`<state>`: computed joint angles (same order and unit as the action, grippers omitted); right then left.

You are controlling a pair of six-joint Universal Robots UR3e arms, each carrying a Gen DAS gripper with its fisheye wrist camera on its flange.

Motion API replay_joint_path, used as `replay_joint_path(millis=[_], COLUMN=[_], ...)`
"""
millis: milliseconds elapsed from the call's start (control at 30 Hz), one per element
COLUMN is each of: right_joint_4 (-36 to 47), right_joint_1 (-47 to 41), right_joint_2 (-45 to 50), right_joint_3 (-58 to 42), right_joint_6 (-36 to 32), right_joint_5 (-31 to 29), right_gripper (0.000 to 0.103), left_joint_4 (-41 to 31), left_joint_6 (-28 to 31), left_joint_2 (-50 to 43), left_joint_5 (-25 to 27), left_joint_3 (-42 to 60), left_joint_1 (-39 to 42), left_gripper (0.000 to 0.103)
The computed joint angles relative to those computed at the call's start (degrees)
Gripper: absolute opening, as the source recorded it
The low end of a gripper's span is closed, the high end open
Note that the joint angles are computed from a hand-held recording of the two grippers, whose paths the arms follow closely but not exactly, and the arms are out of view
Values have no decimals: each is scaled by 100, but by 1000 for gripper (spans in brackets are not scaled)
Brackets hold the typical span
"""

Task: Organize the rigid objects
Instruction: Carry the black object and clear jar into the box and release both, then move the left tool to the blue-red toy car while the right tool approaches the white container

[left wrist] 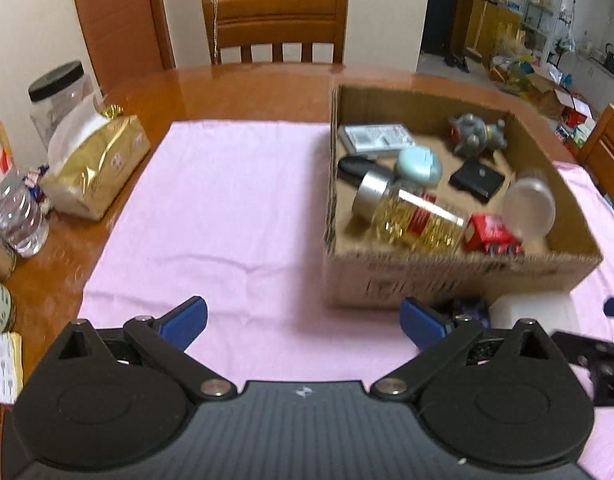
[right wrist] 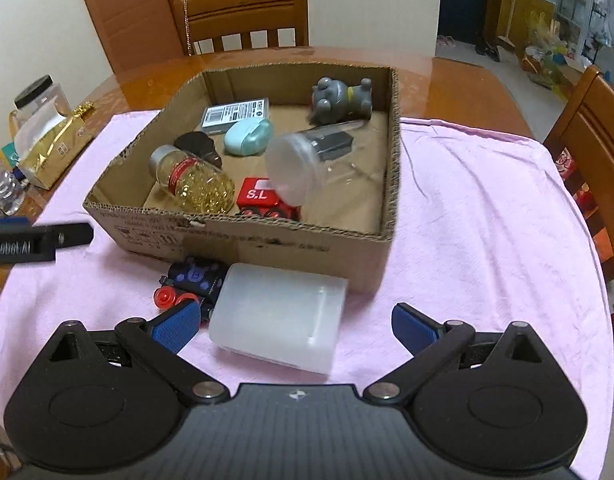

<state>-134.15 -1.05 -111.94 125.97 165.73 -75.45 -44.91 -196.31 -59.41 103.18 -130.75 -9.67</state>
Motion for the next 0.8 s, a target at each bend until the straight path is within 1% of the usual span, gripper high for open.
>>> replay_joint_path(millis=[67, 133, 233, 367, 400, 467, 600, 667, 800], right_joint_4=[-535, -807, -1239, -1345, -1342, -1341, -1281, -1234, -1139], right_joint_1=[433, 770, 1310, 1511, 1492, 1343, 1122, 930, 534], right_joint_2=[377, 753, 1358, 1724, 1728, 1617, 1465, 1388, 1382], right_joint_3=[17, -86, -282, -398, -381, -271, -123, -33, 91], right_joint_6=[286, 524, 879, 1233, 1273, 1240, 1168, 1049, 636], right_joint_5=[-341, -647, -1289, -1708, -1763, -1682, -1739, -1687, -1603], right_gripper=[103, 103, 103, 103, 103, 103, 103, 103, 103], left_joint_4=[43, 3, -4, -11, 9, 83, 212, 347, 495], left_joint_6=[78, 173, 444, 746, 796, 870, 837, 747, 301], left_joint_2=[96, 202, 439, 606, 650, 651, 397, 212, -327], left_joint_5=[20, 36, -181, -475, -548, -653, -630, -562, -360], left_joint_3=[-124, -184, -343, -461, -502, -560, -493, -454, -229], left_joint_1=[23, 70, 284, 513, 546, 569, 356, 183, -219], left_gripper=[102, 102, 102, 102, 102, 102, 102, 102, 102])
